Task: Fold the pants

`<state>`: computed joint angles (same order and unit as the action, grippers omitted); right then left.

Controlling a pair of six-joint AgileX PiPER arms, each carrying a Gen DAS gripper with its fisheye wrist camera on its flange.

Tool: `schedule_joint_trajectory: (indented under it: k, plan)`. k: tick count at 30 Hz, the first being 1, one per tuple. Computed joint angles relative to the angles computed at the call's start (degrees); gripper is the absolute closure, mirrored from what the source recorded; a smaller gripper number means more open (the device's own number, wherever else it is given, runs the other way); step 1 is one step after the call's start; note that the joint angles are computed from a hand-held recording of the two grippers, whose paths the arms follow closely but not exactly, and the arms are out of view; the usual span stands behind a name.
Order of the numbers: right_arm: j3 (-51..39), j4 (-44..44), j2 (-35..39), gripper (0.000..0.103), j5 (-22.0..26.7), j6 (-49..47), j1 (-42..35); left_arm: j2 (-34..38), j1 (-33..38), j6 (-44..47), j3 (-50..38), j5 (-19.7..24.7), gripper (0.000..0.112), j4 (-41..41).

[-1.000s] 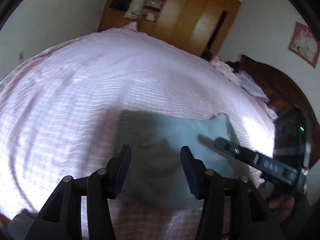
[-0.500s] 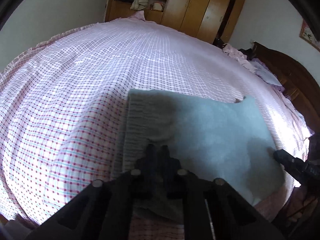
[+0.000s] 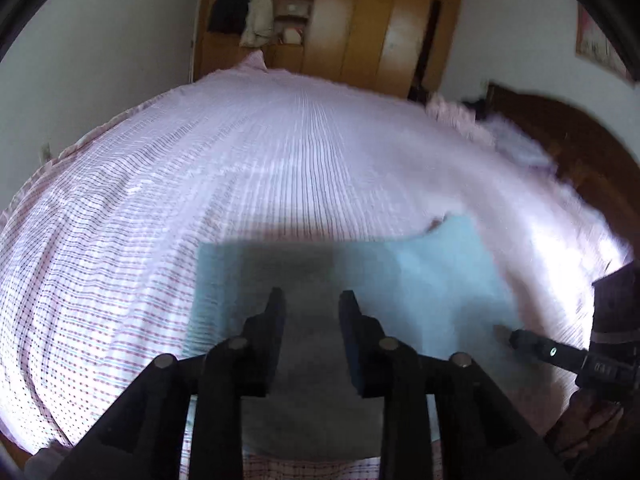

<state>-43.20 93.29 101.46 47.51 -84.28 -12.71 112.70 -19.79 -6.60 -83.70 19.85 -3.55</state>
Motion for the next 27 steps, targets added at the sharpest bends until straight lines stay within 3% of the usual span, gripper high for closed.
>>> schedule_joint_trajectory:
  k: [1,3,4,6,9,13,18,21,23,27]
  plan:
    - [0.3,-0.3,1.4,0.103,-1.5,-0.3,0.3,2.0,-0.6,-3.2,-1.6,1.5,0.084,3.2]
    - [2.1,3.0,4.6,0.103,2.5,-4.8,-2.7,5.0,-0.3,-3.9,-3.2,3.5,0.084,3.8]
    - [2.7,3.1,5.1,0.103,4.5,-5.4,-4.2,5.9,0.3,-1.2,-2.4,1.9,0.084,1.5]
    - [3.2,1.8,3.5,0.103,3.2,-5.2,-4.1,5.7,0.5,2.4,-2.3,1.4,0.084,-0.3]
    - [2.2,-0.6,0.9,0.103,1.1,-1.4,-3.2,5.6,0.5,1.6,-6.3,6.4,0.084,0.7]
    - [-0.1,0.3,0.5,0.103,4.5,-0.5,-3.7,5.2,1.7,4.1,-8.2,5.2,0.084,-3.1]
    - [-4.1,-0.3,5.2,0.103,1.2,2.7,-2.6,11.7,2.4,0.3,-15.7,9.1,0.084,0.2]
    - [-1.7,3.2,5.4,0.103,1.4,0.0,-3.6,11.1,1.9,-0.1,-13.2,7.9,0.084,1.7]
    - [-1.6,1.7,3.0,0.103,-0.3,1.6,-3.4,11.1,0.3,-3.8,-15.9,11.7,0.084,7.8]
    - [-7.3,-0.3,3.5,0.103,1.8,4.8,-2.7,10.0,0.3,0.8,-17.8,11.8,0.080,2.5]
